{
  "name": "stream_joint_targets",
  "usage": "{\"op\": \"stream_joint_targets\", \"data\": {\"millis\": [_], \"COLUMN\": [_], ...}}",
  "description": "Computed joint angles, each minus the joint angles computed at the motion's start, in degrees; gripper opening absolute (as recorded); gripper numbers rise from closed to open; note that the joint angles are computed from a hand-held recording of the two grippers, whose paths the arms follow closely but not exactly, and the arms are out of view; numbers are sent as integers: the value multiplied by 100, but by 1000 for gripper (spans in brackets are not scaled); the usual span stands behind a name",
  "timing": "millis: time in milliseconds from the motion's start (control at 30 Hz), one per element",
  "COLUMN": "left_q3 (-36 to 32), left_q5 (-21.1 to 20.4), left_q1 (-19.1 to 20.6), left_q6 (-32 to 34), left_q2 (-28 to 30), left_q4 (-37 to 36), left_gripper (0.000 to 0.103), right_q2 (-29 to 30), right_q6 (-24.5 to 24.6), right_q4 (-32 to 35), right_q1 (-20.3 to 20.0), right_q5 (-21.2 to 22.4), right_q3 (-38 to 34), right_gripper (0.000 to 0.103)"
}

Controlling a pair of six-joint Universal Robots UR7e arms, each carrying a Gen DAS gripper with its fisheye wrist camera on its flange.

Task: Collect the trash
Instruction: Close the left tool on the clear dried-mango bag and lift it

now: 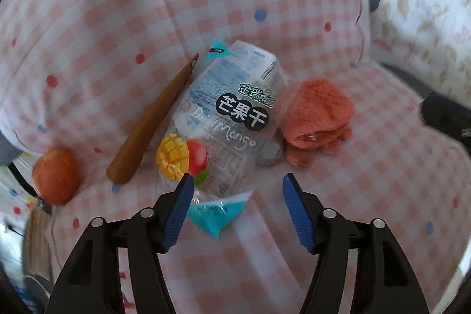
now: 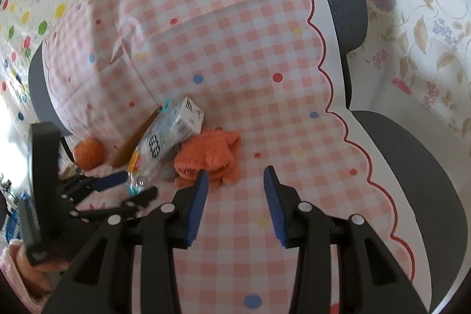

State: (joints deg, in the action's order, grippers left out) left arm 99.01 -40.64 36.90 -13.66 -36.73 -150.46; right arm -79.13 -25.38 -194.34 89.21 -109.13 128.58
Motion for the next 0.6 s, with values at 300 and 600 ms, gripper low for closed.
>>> {"op": "stream_joint_targets", "data": {"millis": [300,600], "left_q3": [-25,1592], "left_q5": [419,261], "left_q1": [60,-383], "left_q6": [-40,447], "left_q2": [-22,-1134], "left_q4": [25,-2352], "left_gripper": [38,2], "right_q2": [-92,-99], "right_q6": [-17,-95], "right_q4": [22,-22], "right_q1": [-35,167], "right_q5": [5,-213], "right_q3": [85,190], "right_gripper": [39,39]}}
